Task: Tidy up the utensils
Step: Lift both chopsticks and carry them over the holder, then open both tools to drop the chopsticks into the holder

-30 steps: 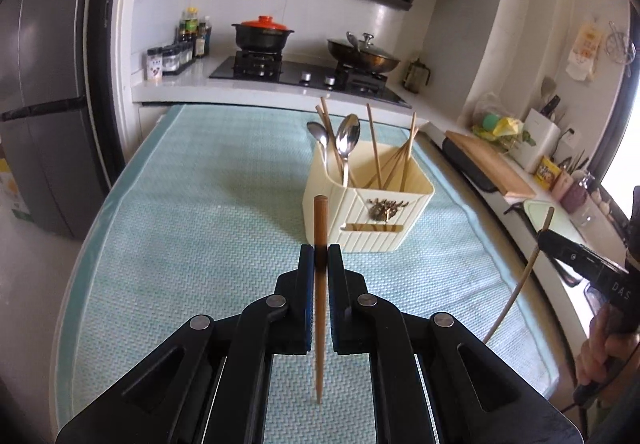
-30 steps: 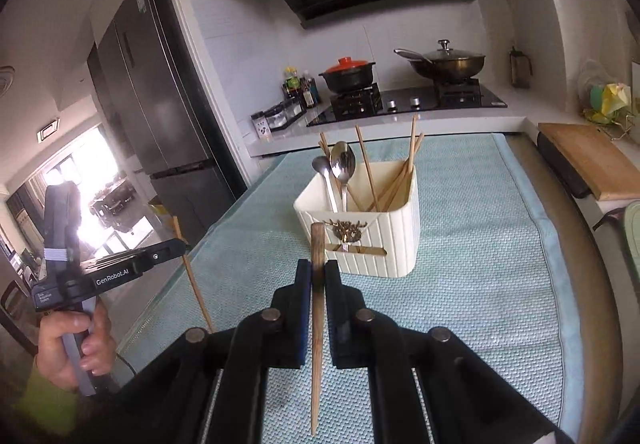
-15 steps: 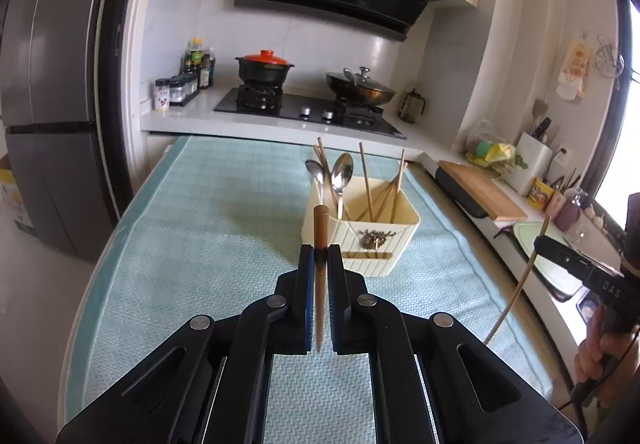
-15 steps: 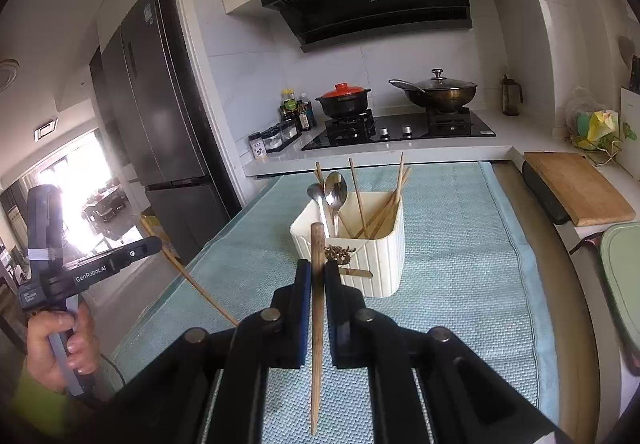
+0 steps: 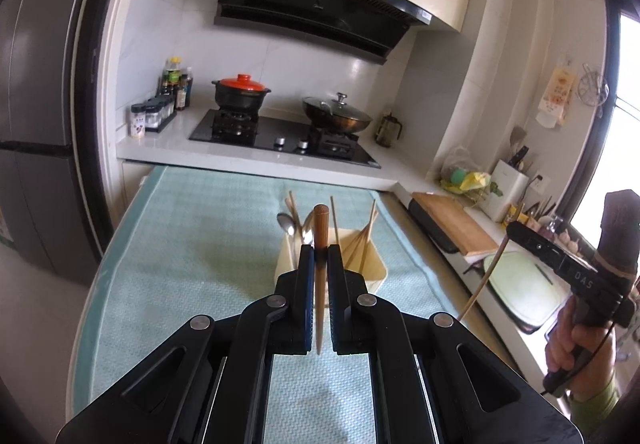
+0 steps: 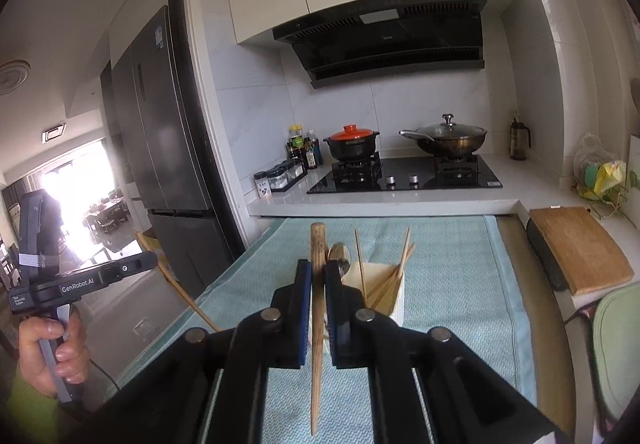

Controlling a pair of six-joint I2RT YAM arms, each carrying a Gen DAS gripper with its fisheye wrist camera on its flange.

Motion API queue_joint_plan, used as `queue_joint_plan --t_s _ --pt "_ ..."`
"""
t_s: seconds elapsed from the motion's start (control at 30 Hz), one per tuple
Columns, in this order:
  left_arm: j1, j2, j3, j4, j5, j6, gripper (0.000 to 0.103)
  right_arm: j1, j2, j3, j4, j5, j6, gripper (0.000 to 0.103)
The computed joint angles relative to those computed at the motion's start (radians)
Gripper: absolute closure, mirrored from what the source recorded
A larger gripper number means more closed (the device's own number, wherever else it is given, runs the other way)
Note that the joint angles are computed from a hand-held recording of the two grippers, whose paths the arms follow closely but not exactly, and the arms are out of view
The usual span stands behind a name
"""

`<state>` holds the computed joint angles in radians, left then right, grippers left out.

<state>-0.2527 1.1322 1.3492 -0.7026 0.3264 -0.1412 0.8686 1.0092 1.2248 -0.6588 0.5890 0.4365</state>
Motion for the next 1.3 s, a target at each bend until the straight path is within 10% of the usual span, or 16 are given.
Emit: queue_joint_plan --t_s 0.47,1.13,1.2,1.3 --pt "-0.108 0.517 0.632 -0.102 -0.104 0.032 0.099 -0.329 0.331 0.309 0.173 -0.215 -0.235 0.096" --pt "-0.160 0.877 0.678 -0.064 -0.240 0.052 0.098 -0.512 0.638 0.202 0.267 -0.495 -0.202 0.095" --pt "-0.159 0.875 0.682 -0.075 -0.255 0.042 0.084 -0.511 0.657 0.229 0.230 -0.501 -0.207 0.092" --pt "-0.166 0.809 0.608 -0.032 -0.297 0.041 0.029 -0.508 0.654 0.257 0.190 -0.505 -0.209 0.061"
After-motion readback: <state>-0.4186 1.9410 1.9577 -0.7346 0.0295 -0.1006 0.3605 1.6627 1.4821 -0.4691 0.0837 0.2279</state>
